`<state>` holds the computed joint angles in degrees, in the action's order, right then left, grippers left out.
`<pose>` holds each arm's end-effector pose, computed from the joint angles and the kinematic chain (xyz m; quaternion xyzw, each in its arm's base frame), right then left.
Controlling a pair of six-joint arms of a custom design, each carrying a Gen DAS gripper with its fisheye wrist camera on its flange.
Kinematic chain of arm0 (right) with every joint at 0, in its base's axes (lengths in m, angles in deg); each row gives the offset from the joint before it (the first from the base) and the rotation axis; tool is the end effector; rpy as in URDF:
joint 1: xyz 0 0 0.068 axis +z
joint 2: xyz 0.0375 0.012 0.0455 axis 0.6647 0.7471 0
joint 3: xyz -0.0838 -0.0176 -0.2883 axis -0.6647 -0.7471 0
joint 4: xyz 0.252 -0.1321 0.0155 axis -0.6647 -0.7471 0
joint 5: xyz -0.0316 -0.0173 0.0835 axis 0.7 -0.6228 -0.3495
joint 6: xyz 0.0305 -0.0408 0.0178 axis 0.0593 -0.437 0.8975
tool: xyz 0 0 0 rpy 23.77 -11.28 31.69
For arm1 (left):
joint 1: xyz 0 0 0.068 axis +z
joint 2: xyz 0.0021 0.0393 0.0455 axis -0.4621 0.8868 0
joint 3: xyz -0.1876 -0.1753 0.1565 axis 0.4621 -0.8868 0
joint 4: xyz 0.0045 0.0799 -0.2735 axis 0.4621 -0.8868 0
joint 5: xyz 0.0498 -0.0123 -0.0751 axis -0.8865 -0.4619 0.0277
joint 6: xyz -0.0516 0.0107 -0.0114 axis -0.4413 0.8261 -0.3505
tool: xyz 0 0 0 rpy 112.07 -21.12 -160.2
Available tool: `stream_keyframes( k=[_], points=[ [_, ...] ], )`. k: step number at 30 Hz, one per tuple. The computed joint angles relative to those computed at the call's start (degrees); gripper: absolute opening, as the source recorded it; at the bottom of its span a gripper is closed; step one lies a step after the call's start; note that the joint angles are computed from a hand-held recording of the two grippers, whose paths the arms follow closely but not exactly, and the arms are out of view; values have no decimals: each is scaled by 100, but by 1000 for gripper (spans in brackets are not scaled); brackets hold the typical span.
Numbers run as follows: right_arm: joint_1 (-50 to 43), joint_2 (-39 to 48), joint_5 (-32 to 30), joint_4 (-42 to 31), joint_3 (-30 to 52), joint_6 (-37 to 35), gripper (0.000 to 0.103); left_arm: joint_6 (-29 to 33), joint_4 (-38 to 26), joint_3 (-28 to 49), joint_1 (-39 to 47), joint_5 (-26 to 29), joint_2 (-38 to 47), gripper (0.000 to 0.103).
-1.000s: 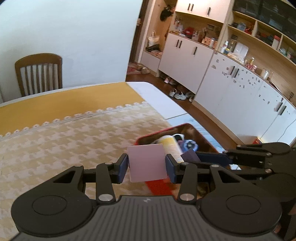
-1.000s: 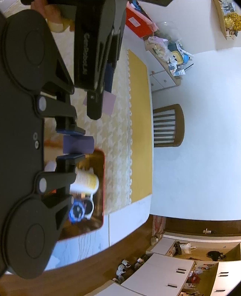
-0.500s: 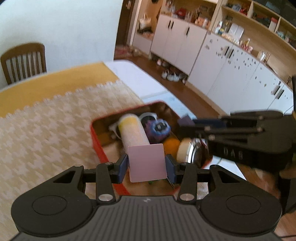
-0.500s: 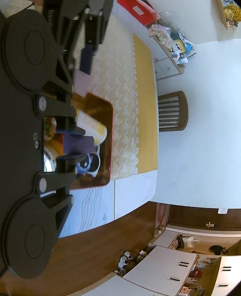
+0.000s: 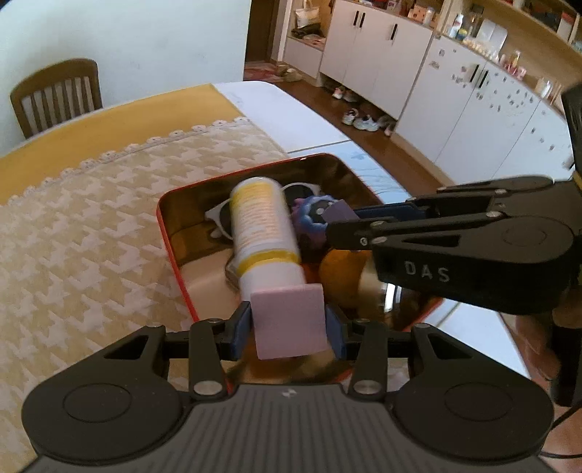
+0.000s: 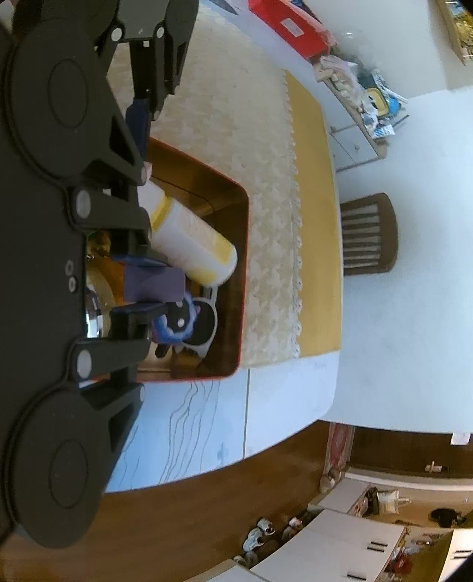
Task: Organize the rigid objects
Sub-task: 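Open both grippers to drop the pad and eraser into the box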
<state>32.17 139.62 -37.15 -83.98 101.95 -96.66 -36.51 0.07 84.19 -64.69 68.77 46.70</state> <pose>0.1657 -0.0151 0.1249 -0.1258 0.9241 0.0876 0.3502 0.1816 -0.1372 0.1201 0.1763 0.9346 -0.1319 0.2793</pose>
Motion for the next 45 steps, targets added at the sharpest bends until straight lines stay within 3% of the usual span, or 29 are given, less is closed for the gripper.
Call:
stream_keyframes(
  k=[8,15,25,29,38,43,45],
  points=[
    [87,545,32,266,67,-139,20,-217,147,138,-4,-34,525,40],
    [111,445,70,186,47,-269,21,-204,147,213,-152,-58,693,40],
    [-191,121,-32,-226,74,-423,34,-309,26,326,-281,-113,795,41],
    [-404,-180,-166,-489,66,-513,38,-374,75,201,-300,-99,566,53],
    [-666,-1073,-317,-1211,14,-599,49,-553,-118,-113,-479,-295,-271,54],
    [-839,-1877,-466,-1856,6,-513,61,-539,-334,-313,-489,-340,-973,54],
    [-881,-2289,-495,-2175,7,-407,62,-506,-427,-382,-458,-288,-1241,59]
  ],
)
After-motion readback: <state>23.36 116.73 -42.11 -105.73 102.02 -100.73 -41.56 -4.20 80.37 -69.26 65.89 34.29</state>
